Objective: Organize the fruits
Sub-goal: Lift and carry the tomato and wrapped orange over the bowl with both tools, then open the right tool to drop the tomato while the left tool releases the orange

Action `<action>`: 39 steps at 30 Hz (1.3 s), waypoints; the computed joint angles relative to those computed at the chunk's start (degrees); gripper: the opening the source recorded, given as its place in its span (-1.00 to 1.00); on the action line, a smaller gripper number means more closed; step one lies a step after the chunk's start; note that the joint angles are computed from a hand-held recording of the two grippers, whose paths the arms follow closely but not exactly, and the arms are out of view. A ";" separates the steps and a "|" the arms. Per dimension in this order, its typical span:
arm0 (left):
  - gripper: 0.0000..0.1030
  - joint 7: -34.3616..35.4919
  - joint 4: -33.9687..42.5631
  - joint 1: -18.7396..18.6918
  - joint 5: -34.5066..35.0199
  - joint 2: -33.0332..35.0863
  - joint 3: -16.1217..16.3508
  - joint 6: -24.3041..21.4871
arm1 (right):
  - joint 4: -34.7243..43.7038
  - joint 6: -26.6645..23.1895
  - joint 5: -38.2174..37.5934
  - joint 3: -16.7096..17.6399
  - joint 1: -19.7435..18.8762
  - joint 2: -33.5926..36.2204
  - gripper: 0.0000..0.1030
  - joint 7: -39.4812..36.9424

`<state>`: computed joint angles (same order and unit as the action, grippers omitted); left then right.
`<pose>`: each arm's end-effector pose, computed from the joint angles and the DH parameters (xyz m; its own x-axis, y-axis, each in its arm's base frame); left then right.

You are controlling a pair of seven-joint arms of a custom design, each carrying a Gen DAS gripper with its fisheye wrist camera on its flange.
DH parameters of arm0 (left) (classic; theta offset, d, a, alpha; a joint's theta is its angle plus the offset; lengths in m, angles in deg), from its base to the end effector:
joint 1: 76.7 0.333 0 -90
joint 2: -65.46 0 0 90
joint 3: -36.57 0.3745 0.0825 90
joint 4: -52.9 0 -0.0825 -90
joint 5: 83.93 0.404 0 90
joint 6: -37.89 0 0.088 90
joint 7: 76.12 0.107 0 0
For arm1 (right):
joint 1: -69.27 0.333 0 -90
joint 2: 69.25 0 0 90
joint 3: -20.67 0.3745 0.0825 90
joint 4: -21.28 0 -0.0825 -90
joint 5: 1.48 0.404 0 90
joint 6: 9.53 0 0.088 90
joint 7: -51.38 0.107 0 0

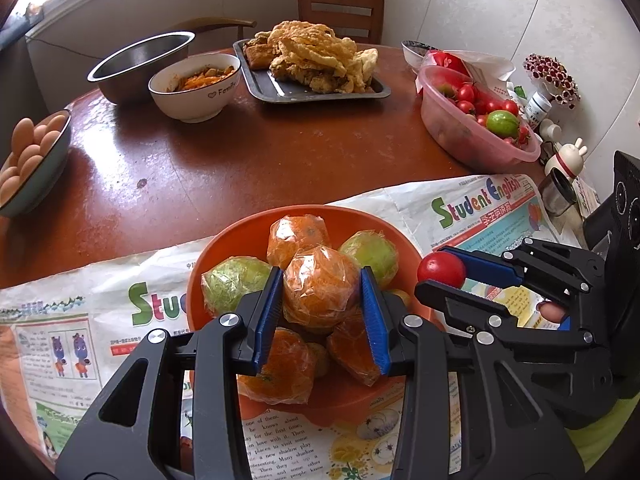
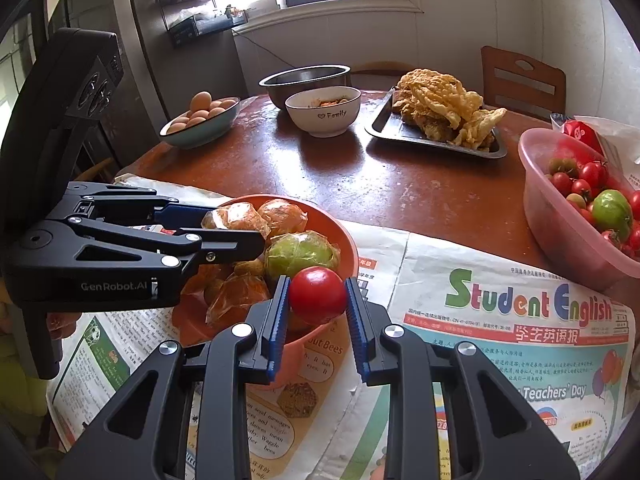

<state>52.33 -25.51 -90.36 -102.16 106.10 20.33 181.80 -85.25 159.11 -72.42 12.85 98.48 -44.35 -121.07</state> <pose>0.7453 -0.3501 0.3940 -0.7811 -0.6106 0.1308 -0.5694 0.6104 -0.5506 0.6205 0.3208 0.3664 -0.0722 -0.9856 -0.1529 -0.6809 0.1608 -0.7145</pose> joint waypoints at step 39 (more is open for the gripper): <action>0.18 5.75 -11.19 4.06 -7.28 -7.13 -3.27 8.27 | -5.41 -9.07 -10.11 4.74 0.29 -6.12 0.64 11.47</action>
<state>58.08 -36.70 -86.30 -109.45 98.97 17.06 190.07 -90.66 150.04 -82.53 17.59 98.76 -50.48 -109.60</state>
